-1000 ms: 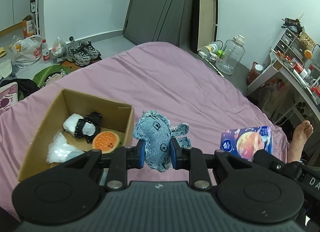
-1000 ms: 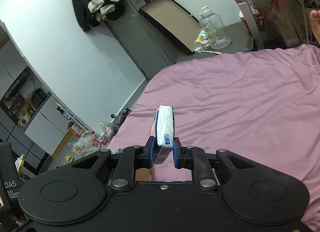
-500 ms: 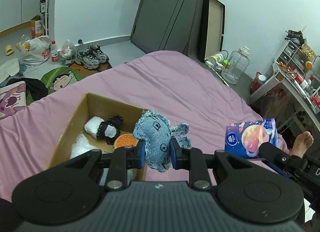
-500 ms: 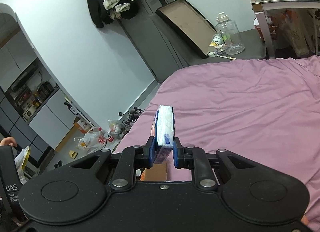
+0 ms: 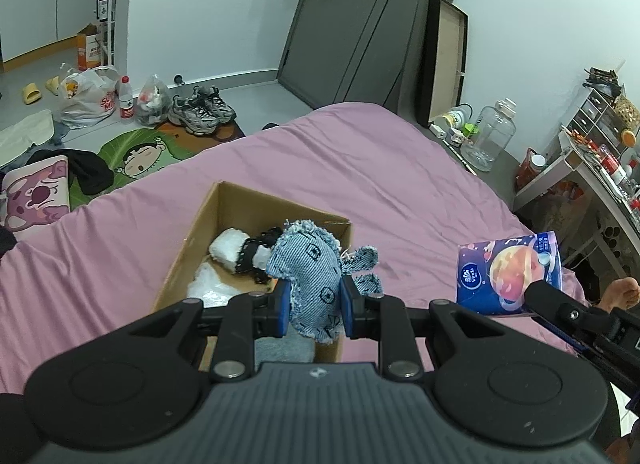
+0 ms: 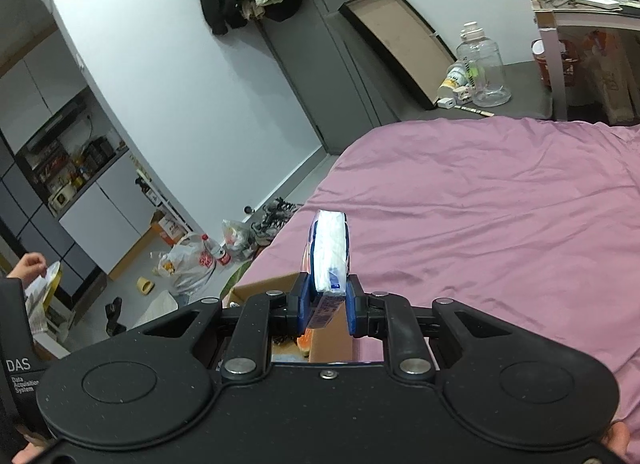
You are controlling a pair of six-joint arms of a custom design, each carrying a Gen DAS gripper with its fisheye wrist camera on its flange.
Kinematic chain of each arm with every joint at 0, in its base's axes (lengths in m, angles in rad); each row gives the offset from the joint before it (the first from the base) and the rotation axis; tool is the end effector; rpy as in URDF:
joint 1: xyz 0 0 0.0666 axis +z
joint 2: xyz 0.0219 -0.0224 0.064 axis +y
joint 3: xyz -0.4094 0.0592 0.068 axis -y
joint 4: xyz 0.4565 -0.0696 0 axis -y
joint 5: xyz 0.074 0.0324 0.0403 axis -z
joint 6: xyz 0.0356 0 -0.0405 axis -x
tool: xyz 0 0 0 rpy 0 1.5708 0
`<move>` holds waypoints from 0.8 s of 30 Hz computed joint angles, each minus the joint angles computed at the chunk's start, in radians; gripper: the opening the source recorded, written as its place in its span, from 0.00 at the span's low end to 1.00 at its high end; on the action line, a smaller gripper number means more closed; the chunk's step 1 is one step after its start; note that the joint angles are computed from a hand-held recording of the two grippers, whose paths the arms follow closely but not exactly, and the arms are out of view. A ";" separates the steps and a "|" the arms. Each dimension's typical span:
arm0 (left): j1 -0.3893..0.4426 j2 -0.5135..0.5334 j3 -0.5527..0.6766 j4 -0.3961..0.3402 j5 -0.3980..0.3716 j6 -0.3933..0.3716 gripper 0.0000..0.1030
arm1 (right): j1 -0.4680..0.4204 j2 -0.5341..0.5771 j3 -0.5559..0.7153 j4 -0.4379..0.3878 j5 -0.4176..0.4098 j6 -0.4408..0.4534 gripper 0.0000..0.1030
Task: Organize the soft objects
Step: 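Lift the denim plush with left tool while right tool carries tissue pack, then release the denim plush into the box with left tool while right tool drops tissue pack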
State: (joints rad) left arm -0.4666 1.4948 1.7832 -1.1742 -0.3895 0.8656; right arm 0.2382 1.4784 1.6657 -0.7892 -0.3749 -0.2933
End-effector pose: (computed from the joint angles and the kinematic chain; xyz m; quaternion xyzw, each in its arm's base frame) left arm 0.5094 -0.2419 0.5909 -0.2468 0.8929 -0.0603 0.3717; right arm 0.5689 0.1511 0.5687 -0.0628 0.8715 0.2793 0.3982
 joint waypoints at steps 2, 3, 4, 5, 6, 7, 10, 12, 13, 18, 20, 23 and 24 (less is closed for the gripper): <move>0.005 -0.010 -0.013 -0.002 0.004 -0.001 0.23 | 0.010 0.002 -0.001 -0.006 0.001 0.007 0.18; 0.008 -0.013 -0.018 -0.005 0.005 0.000 0.23 | 0.014 0.004 -0.001 -0.009 0.002 0.012 0.18; 0.012 -0.016 -0.022 -0.009 0.006 0.000 0.23 | 0.019 0.005 0.000 -0.013 0.002 0.015 0.18; 0.014 -0.019 -0.026 -0.013 0.005 0.000 0.23 | 0.024 0.008 0.001 -0.018 0.001 0.018 0.18; 0.017 -0.024 -0.032 -0.017 0.004 0.002 0.23 | 0.029 0.010 0.002 -0.023 0.002 0.020 0.18; 0.022 -0.028 -0.038 -0.021 0.006 0.004 0.23 | 0.034 0.012 0.002 -0.028 0.002 0.022 0.18; 0.038 -0.040 -0.059 -0.031 0.014 0.013 0.23 | 0.045 0.022 0.006 -0.040 0.000 0.031 0.18; 0.046 -0.046 -0.072 -0.036 0.021 0.017 0.23 | 0.053 0.027 0.009 -0.047 -0.003 0.033 0.18; 0.049 -0.048 -0.079 -0.039 0.024 0.021 0.23 | 0.056 0.029 0.008 -0.049 -0.009 0.034 0.18; 0.069 -0.053 -0.102 -0.054 0.039 0.020 0.23 | 0.076 0.051 0.021 -0.064 -0.014 0.030 0.18; 0.079 -0.050 -0.107 -0.067 0.052 0.023 0.23 | 0.085 0.061 0.026 -0.068 -0.014 0.030 0.18; 0.095 -0.050 -0.119 -0.081 0.077 0.024 0.24 | 0.099 0.075 0.036 -0.070 -0.012 0.026 0.18; 0.099 -0.050 -0.123 -0.085 0.086 0.023 0.24 | 0.102 0.079 0.040 -0.071 -0.011 0.023 0.18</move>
